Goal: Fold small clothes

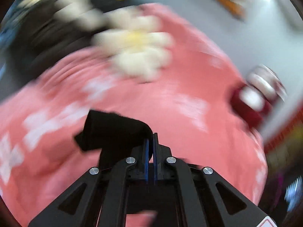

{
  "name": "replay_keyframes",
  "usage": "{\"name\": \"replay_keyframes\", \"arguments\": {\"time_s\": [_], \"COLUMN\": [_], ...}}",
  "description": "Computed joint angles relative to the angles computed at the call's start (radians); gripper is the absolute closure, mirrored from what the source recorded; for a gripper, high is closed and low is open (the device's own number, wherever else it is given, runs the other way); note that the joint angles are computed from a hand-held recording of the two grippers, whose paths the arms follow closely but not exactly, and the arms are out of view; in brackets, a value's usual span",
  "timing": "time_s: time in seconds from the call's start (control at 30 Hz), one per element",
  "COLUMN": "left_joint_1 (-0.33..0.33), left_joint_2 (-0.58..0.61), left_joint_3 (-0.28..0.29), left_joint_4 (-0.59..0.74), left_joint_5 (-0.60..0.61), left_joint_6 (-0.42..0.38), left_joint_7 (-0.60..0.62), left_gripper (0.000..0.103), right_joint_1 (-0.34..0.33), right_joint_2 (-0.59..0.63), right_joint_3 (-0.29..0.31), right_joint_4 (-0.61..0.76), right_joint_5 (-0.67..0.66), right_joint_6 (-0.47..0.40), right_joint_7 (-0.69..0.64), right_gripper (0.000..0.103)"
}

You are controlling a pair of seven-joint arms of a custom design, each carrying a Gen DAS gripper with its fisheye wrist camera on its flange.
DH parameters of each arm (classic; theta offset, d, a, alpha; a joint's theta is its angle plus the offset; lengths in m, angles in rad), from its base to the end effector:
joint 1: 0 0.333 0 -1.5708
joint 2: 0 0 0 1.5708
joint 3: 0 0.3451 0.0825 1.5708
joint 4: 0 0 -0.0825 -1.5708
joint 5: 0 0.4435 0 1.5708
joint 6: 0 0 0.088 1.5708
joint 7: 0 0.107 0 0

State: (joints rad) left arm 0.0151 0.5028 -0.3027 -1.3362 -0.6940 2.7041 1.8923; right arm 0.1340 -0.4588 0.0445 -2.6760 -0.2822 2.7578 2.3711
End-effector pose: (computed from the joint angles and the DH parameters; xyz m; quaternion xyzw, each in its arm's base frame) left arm 0.8080 -0.1514 0.5580 -0.6117 0.6107 -0.4991 0.0621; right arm 0.4452 0.0919 0.4295 -0.5353 0.7970 -0.1681 0.2235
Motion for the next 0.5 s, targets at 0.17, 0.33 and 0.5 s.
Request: {"name": "replay_keyframes", "arguments": {"time_s": [0.17, 0.33, 0.5], "left_joint_1": [-0.089, -0.252, -0.288], "left_joint_2": [-0.046, -0.126, -0.226], "left_joint_3": [-0.103, -0.040, 0.022], "left_joint_4": [0.025, -0.185, -0.439], "left_joint_5": [-0.051, 0.124, 0.225], "left_joint_6": [-0.143, -0.131, -0.111], "left_joint_7": [0.170, 0.138, 0.034], "left_gripper": [0.089, 0.038, 0.038], "right_joint_1": [-0.023, -0.086, -0.148], "right_joint_2": [-0.045, -0.120, -0.088], "right_joint_3": [-0.006, -0.025, -0.101], "right_joint_4": [-0.026, -0.065, -0.010], "right_joint_5": [-0.001, -0.029, -0.046], "right_joint_6": [0.012, -0.012, 0.031], "right_joint_7": [0.019, 0.020, -0.083], "right_gripper": [0.048, 0.048, 0.047]}}
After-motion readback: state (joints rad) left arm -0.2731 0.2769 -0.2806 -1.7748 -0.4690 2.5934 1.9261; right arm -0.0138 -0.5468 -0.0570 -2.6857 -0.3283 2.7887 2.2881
